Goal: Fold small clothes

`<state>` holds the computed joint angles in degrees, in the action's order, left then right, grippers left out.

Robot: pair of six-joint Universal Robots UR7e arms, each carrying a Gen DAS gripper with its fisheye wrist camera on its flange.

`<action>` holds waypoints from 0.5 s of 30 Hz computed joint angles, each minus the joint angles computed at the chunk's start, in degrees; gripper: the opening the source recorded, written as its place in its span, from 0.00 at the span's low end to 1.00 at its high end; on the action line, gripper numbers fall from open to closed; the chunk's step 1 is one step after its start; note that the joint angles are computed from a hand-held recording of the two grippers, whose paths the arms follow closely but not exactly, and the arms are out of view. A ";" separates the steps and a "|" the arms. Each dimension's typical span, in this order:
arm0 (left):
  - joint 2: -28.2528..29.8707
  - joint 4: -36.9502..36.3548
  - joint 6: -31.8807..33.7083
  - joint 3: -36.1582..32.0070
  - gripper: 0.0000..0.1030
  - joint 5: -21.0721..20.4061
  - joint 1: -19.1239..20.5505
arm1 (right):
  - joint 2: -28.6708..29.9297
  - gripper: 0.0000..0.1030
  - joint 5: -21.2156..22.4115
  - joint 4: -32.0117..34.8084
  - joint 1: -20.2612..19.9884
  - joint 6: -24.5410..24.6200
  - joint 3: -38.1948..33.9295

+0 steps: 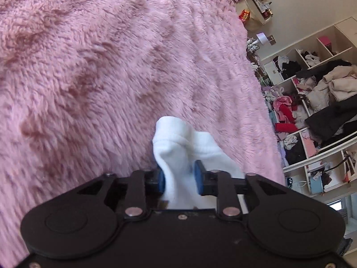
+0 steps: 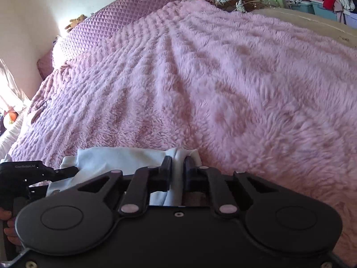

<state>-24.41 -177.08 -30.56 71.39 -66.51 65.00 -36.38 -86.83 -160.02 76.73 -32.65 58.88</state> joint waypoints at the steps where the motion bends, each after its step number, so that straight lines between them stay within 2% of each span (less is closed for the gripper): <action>1: -1.58 -2.05 0.73 2.75 0.46 0.56 -0.75 | -1.69 0.19 1.13 -1.22 -0.14 -0.54 2.36; 3: -5.16 -5.22 4.47 8.89 0.49 2.07 -2.72 | -6.48 0.22 4.92 -1.36 -0.94 -2.55 8.22; 5: -9.40 -6.24 5.97 16.23 0.50 3.17 -4.93 | -11.63 0.25 6.51 -2.63 -1.74 -5.27 15.13; 10: -17.68 -10.69 2.86 35.71 0.58 3.51 -10.73 | -22.69 0.30 5.40 -5.74 -4.73 -9.50 30.49; 15: -18.17 -15.25 -1.63 47.51 0.58 8.11 -18.28 | -28.69 0.41 3.72 -9.77 -7.34 -10.82 40.15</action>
